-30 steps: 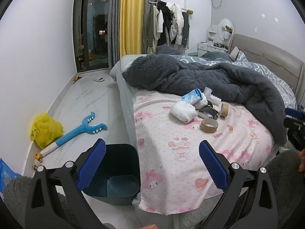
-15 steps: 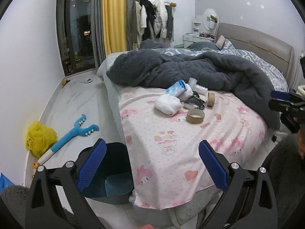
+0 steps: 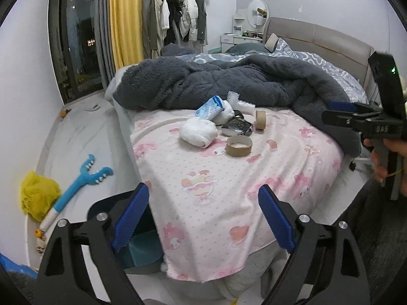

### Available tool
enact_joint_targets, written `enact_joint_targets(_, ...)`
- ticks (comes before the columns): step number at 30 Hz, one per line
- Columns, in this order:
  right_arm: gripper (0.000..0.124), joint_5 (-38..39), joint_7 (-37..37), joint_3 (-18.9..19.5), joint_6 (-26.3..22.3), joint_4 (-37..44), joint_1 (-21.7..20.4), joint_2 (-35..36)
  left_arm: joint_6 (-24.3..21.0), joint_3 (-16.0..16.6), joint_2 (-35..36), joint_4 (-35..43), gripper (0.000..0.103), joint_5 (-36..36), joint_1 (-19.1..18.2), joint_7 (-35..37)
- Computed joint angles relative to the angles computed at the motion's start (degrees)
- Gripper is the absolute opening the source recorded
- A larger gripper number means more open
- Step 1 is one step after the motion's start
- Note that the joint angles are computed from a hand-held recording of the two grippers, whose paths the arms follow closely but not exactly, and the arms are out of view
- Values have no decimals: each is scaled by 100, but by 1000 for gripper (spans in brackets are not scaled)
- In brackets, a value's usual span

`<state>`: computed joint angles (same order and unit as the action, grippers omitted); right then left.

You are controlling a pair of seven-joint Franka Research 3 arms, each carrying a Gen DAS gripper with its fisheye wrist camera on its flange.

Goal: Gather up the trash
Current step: 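Move the left tool to the brown tape roll and close on it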

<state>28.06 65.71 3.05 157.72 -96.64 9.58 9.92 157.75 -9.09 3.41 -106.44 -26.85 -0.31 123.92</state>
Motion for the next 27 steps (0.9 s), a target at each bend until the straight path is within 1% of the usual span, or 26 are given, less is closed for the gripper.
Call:
enact_joint_targets(3,100,74,-179,26,3,225,-48,205,-86,-68,123,154,84,-276,14,280)
enact_joint_targets(5,100,196,-304,69,-46,449,-115,383,-181,-124,213,265,84,-451,37,510)
enact_joint_targets(7,100,266,-372,93,-118,713,-169,585,-239,-159,324,382,80,-457,46,615)
enact_joint_targets(9,100,338,-461,135,-197,992,-237,807,-355,-199,465,551,72,-425,75,659)
enact_joint_targets(13,99,437,-592,215,-447,1478,-352,1189,-526,-321,723,857,69,-399,156,807)
enact_joint_targets(21,93,236,-667,243,-1044,2404,-446,1888,-1017,-576,1401,1623,57,-272,296,889)
enact_joint_targets(27,88,148,-778,306,-1495,3118,-536,2399,-1273,-765,1833,2120,55,-231,379,932)
